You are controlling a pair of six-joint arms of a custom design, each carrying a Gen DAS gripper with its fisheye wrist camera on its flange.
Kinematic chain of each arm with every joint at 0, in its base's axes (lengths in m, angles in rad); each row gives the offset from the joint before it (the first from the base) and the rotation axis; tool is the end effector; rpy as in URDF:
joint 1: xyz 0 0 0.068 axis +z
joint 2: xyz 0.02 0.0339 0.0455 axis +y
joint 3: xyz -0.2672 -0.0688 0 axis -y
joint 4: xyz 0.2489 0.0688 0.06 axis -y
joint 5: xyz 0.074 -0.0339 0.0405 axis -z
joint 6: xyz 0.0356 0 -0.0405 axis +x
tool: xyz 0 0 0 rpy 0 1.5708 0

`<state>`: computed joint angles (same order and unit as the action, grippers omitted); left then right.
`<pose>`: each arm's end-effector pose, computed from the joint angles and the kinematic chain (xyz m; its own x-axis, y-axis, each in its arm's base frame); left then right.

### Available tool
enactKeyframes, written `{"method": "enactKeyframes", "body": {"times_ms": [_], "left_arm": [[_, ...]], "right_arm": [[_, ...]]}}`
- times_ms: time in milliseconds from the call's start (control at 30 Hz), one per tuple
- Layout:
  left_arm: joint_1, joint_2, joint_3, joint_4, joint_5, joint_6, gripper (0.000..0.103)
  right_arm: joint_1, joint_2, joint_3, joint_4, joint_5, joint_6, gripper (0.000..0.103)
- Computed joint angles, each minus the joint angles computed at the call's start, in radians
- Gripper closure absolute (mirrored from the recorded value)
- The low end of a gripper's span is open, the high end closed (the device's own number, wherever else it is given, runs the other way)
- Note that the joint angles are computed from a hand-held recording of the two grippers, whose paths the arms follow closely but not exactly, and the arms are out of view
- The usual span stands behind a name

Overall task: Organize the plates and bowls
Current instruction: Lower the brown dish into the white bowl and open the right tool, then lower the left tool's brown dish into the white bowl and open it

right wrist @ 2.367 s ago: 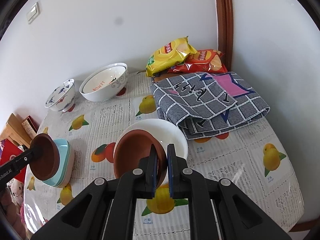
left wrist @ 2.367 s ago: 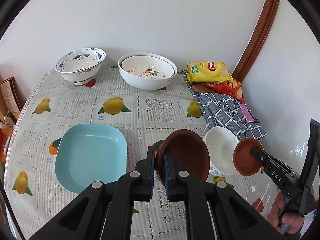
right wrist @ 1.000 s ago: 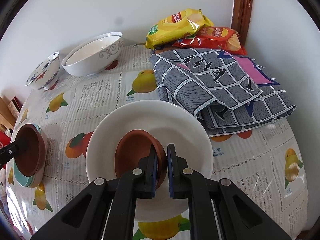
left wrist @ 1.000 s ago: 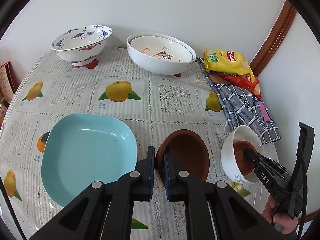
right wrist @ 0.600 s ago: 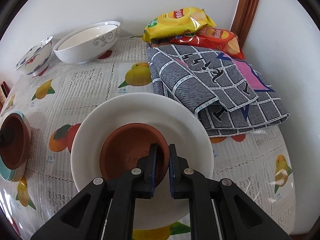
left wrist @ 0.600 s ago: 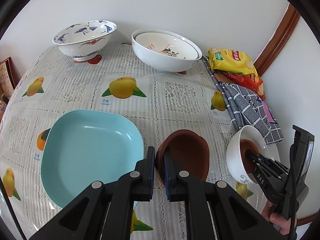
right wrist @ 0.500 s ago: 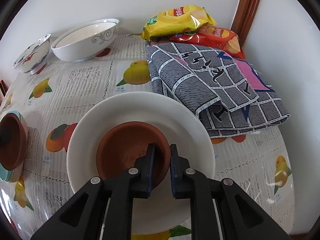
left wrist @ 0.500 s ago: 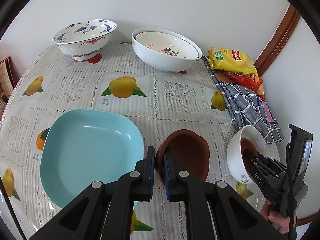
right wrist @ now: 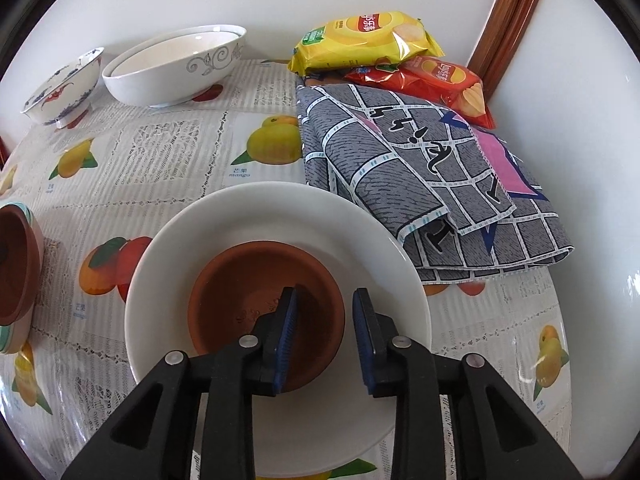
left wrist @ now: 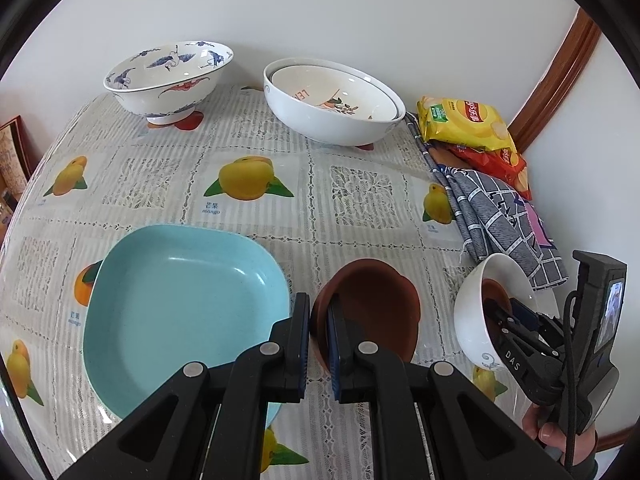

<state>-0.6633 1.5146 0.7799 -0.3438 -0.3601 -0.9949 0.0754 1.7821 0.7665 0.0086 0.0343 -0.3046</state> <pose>0.2288 -0.1629 0.1634 -0.7514 -0.4090 -0.5178 -0.3401 0.9125 -0.2273 0.3160 0.0226 0.1022 -0.7869 -0.3600 -0.5011 -0.3072 0.9329 -0.1879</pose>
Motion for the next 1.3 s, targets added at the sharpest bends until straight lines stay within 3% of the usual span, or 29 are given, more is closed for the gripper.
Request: {"method": "enactKeyframes", "body": {"times_ms": [267,667,933,1300], "left_arm": [[-0.067,0.062,0.105,-0.036,-0.021,-0.004,0.094],[-0.161,0.236,0.325,-0.039,-0.024,0.036,0.094],[-0.163,0.348,0.439,-0.040,-0.002,0.067,0.094],[-0.122,0.464,0.527,-0.025,0.051,0.110,0.094]], "right_arm": [[-0.051,-0.146,-0.072,-0.006,-0.089,-0.018,0.058],[-0.350,-0.326,-0.108,-0.091,-0.266,-0.145,0.057],[-0.506,-0.285,-0.063,-0.122,-0.338,-0.180,0.056],[-0.564,-0.213,-0.052,-0.112,-0.370,-0.191,0.056]]}}
